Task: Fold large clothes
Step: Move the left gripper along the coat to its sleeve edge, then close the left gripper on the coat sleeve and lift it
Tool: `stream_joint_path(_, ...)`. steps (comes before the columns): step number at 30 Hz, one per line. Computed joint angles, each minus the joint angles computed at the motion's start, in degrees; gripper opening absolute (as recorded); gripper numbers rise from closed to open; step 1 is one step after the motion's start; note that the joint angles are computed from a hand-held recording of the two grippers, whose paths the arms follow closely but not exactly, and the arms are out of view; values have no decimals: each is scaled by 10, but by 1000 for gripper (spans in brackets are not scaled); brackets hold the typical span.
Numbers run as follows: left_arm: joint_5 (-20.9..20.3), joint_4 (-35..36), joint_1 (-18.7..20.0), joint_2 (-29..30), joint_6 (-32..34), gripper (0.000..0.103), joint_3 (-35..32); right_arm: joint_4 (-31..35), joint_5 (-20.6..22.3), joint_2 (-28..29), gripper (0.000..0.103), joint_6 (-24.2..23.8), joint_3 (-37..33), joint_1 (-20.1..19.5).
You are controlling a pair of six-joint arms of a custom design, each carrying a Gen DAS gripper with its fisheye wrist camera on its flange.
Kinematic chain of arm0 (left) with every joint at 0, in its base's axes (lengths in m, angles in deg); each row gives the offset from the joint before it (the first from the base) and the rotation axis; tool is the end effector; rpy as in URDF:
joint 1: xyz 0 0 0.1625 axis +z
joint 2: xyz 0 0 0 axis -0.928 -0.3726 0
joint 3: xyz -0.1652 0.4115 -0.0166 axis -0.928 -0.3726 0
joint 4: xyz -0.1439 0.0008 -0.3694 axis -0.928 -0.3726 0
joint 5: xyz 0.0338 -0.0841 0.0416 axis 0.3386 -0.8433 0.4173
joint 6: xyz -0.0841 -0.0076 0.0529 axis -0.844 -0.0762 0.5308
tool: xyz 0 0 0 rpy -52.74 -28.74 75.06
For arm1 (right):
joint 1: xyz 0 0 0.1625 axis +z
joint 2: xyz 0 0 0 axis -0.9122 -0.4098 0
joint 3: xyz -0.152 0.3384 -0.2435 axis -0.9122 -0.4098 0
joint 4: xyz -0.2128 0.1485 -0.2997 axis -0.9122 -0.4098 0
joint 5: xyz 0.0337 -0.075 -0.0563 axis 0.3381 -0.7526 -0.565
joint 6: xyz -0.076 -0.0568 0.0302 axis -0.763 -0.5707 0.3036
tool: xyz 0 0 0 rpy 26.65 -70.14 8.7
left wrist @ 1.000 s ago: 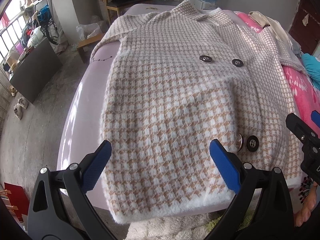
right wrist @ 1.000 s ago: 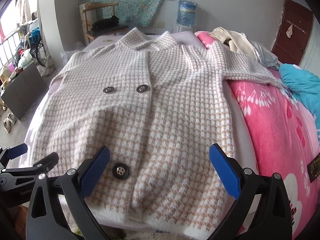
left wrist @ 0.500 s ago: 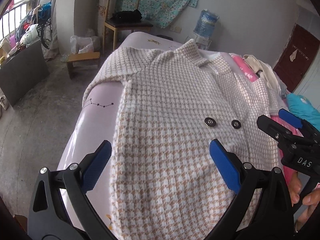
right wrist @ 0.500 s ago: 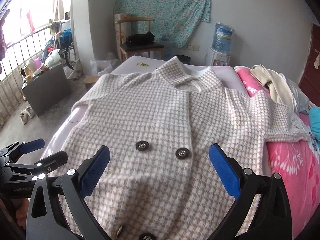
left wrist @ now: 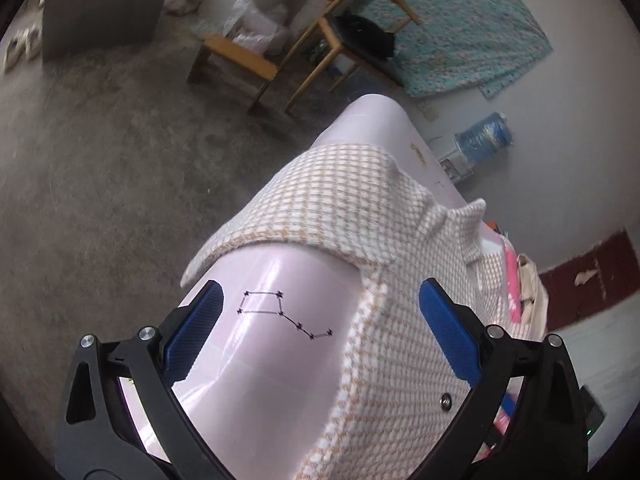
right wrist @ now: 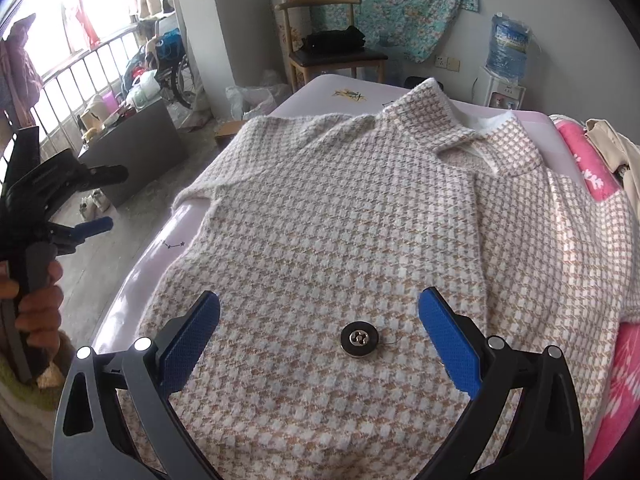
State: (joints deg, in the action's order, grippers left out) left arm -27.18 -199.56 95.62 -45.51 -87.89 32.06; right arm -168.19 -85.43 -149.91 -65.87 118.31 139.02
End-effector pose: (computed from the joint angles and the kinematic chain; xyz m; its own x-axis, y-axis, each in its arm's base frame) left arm -0.4258 -0.4229 0.0473 -0.9954 -0.0462 -0.0835 -0.0020 0.8849 -0.4657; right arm 0.0179 -0.3013 0.4457 -0.7665 0.0426 0.6408 -0.3976 0.7520 -0.5257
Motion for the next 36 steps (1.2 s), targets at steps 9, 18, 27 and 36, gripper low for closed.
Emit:
stream_joint_path(9,-276,-206,206,106,-160,95,7,1,-16,35,97,3,-8,-22)
stream_joint_path(18,-343,-346,262,215,-226,95,-36,-9,-35,68,97,19,-22,-27)
stream_joint_path(27,-285,-256,267,174,-213,18,-46,-13,-29,60,97,24,-27,-39)
stream_joint_path(36,78,43,110,50,-22,10,-99,-8,-11,18,97,13,-19,-65)
